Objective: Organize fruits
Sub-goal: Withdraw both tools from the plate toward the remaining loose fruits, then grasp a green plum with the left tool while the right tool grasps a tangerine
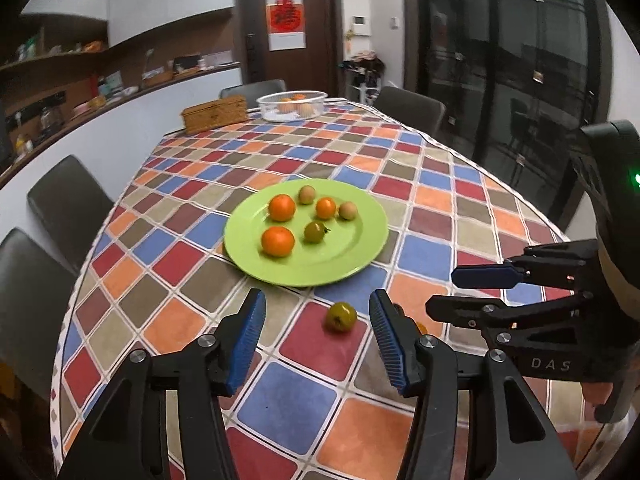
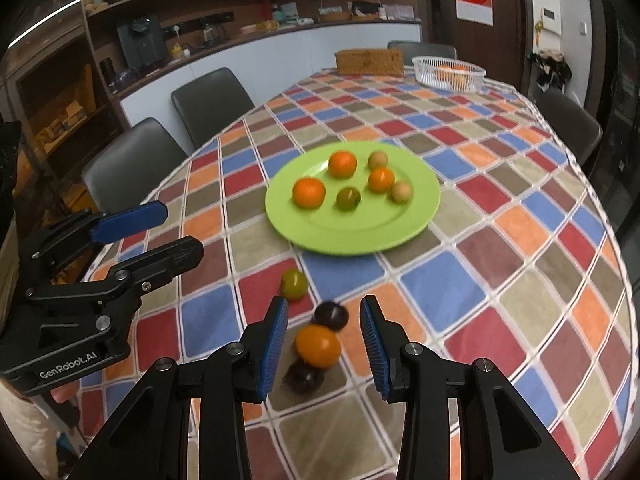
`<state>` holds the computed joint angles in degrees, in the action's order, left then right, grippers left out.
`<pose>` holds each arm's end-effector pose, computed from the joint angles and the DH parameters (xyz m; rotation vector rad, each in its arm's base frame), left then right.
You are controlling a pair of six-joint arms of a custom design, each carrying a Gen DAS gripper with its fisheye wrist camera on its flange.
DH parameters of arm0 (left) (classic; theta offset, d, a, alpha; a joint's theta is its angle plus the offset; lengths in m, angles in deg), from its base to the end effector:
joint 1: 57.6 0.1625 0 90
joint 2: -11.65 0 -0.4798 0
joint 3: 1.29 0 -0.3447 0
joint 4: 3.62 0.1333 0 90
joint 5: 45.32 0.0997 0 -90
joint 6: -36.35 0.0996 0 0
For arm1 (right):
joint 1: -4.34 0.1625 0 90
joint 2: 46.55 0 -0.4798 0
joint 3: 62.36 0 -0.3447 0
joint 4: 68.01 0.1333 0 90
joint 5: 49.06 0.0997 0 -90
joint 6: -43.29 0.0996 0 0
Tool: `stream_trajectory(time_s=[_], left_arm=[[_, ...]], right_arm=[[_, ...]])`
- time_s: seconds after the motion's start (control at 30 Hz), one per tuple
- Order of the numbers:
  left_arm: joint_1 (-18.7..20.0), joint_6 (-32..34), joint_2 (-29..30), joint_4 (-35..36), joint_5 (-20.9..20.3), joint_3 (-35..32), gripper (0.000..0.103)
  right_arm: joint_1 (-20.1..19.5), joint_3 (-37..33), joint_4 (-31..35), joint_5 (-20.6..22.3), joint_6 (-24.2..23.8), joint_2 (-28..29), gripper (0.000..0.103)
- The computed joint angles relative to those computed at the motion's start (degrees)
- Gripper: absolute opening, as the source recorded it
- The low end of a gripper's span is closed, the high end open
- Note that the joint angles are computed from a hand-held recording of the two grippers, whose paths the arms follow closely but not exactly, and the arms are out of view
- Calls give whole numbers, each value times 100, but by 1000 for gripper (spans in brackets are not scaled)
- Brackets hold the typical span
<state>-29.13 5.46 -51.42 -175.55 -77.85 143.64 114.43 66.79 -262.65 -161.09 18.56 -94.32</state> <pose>-0.2181 -0.3654 0.1956 0.6045 2.2096 -0.9077 0.2626 -0.4387 0.1315 0.9275 -2.5324 0.5329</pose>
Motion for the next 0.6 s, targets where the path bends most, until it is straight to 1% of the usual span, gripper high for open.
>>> stream_trajectory(time_s=[0.13,0.3,0.6], left_arm=[[153,483,168,-671,-202,117,53],[514,1129,429,-1563,-662,156,53],[1002,1738,731,-1873,-1013,21,52]], right_arm=[[-30,59,1,-51,122,84,39],[-70,51,110,-100,233,186,39],[-138,-31,316,-187,383,320,39]])
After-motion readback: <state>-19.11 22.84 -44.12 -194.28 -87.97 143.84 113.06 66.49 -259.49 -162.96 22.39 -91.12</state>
